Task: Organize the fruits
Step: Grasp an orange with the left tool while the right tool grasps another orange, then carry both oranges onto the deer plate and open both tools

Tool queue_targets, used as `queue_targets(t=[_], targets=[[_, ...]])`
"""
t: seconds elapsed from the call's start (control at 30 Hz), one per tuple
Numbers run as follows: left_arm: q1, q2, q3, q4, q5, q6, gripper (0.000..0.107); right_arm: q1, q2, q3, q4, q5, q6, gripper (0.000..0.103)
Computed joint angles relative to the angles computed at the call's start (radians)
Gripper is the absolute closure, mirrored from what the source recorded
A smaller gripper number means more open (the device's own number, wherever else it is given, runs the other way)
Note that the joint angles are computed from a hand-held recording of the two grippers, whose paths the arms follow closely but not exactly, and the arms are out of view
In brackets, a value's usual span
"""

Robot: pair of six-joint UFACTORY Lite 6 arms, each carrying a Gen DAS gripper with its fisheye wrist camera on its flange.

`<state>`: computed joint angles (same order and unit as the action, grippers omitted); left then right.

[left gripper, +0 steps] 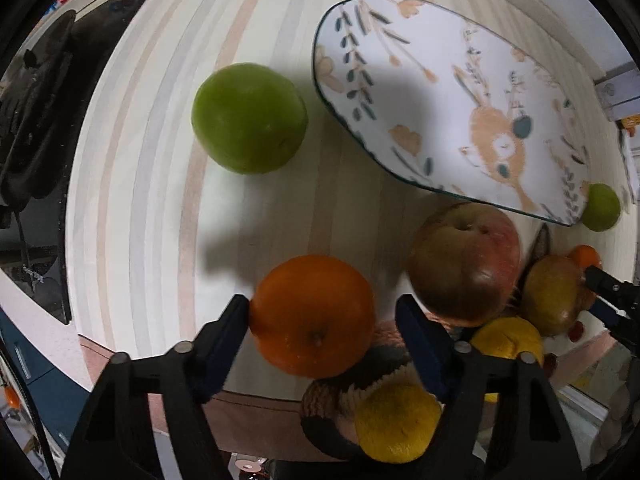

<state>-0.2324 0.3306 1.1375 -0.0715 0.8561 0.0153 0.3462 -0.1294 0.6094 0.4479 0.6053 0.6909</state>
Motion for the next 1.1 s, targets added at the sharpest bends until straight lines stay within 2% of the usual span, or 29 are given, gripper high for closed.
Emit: queue_targets(t=[0.07, 0.17, 0.4, 0.67, 0.77, 0.93, 1.03, 1.1], targets=[[-0.002, 0.006, -0.001, 0.029, -0.022, -0.025, 0.045, 0.002, 0.038, 0.019, -0.006, 0.002, -0.008, 0.035], [0.006, 0.012, -0.003, 0.020, -0.039, -0.014, 0.045, 0.004, 0.054, 0.014, 0.021, -0.030, -0.040, 0.035], [-0.011, 0.000, -0.040, 0.046, -0.080, -0.049, 0.046, 0.033, 0.034, 0.019, -0.042, -0.008, 0.006, 0.036], [0.029, -0.069, -0.019, 0.055, -0.008, -0.014, 0.046, 0.048, -0.041, 0.039, -0.125, 0.049, 0.068, 0.036], [0.039, -0.098, 0.025, 0.030, 0.048, 0.001, 0.046, 0.058, -0.076, 0.071, -0.159, 0.082, 0.098, 0.036], [0.014, -0.129, 0.203, -0.054, 0.171, 0.029, 0.046, 0.052, -0.078, 0.201, -0.196, 0.132, 0.095, 0.036], [-0.018, -0.017, 0.431, -0.100, 0.245, 0.030, 0.046, 0.042, 0.021, 0.325, -0.214, 0.124, 0.067, 0.036], [-0.050, 0.116, 0.617, -0.111, 0.289, 0.007, 0.046, 0.041, 0.128, 0.424, -0.231, 0.108, 0.044, 0.036]])
